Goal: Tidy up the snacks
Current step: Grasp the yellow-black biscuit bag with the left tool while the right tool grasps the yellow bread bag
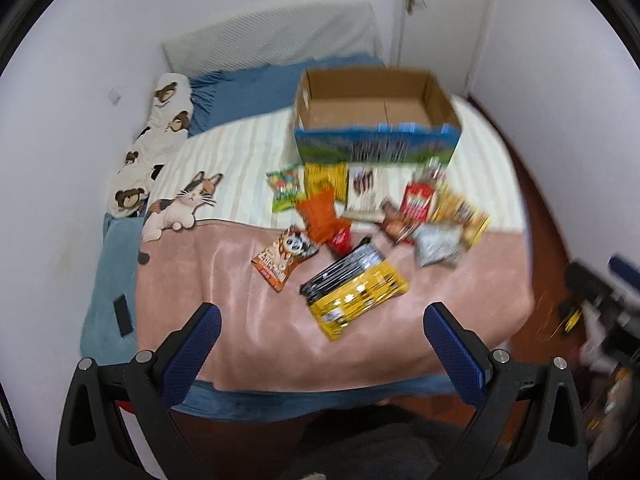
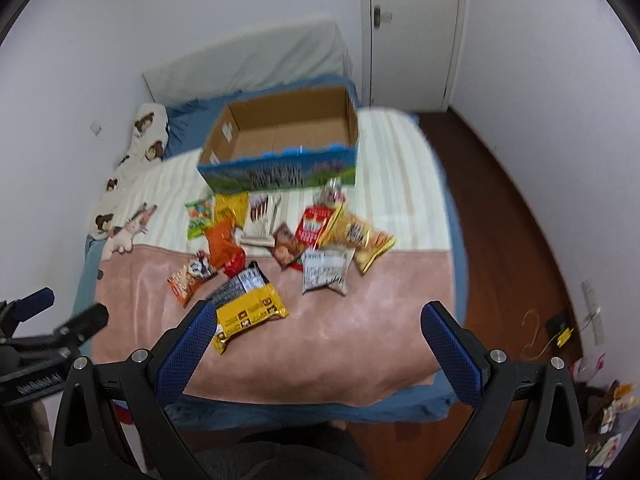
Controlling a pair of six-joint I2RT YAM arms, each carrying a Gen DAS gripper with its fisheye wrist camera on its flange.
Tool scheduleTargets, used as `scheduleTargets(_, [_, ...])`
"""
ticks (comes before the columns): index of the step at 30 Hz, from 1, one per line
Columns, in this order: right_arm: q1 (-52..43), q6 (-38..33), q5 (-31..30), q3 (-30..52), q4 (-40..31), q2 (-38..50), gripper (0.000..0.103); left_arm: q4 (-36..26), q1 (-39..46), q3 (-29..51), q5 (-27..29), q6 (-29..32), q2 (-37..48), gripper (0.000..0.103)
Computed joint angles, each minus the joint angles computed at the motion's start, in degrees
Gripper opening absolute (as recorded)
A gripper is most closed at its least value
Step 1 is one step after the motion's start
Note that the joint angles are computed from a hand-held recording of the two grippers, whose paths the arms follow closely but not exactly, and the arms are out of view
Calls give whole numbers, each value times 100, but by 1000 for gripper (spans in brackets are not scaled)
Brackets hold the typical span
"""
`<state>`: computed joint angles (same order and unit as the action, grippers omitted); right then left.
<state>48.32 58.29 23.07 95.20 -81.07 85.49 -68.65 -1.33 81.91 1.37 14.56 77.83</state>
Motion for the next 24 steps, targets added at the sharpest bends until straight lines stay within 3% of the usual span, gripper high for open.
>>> scheduleTargets(5, [-950, -678, -1013, -1727, 1771, 112, 103, 1077, -291, -872, -600, 734, 939, 103])
scheduleTargets(12, [-1722, -1270, -1847, -2818, 3365, 1159, 103, 2048, -767, -935, -870, 1540, 2833, 103])
scheduleTargets(16, [-2000, -1381, -2117, -3067, 3949, 1720, 103, 2192, -1012, -519, -764, 2017, 3786, 103])
scheduleTargets(21, [-2085, -1301, -2331, -3012, 4016, 2103, 103, 1907, -1258, 74, -537, 2713, 4673, 103])
scheduleTargets(24, [-2139, -1288, -2362, -2894, 3970, 2284, 103, 2206, -1380, -132, -616, 3041, 4703, 103])
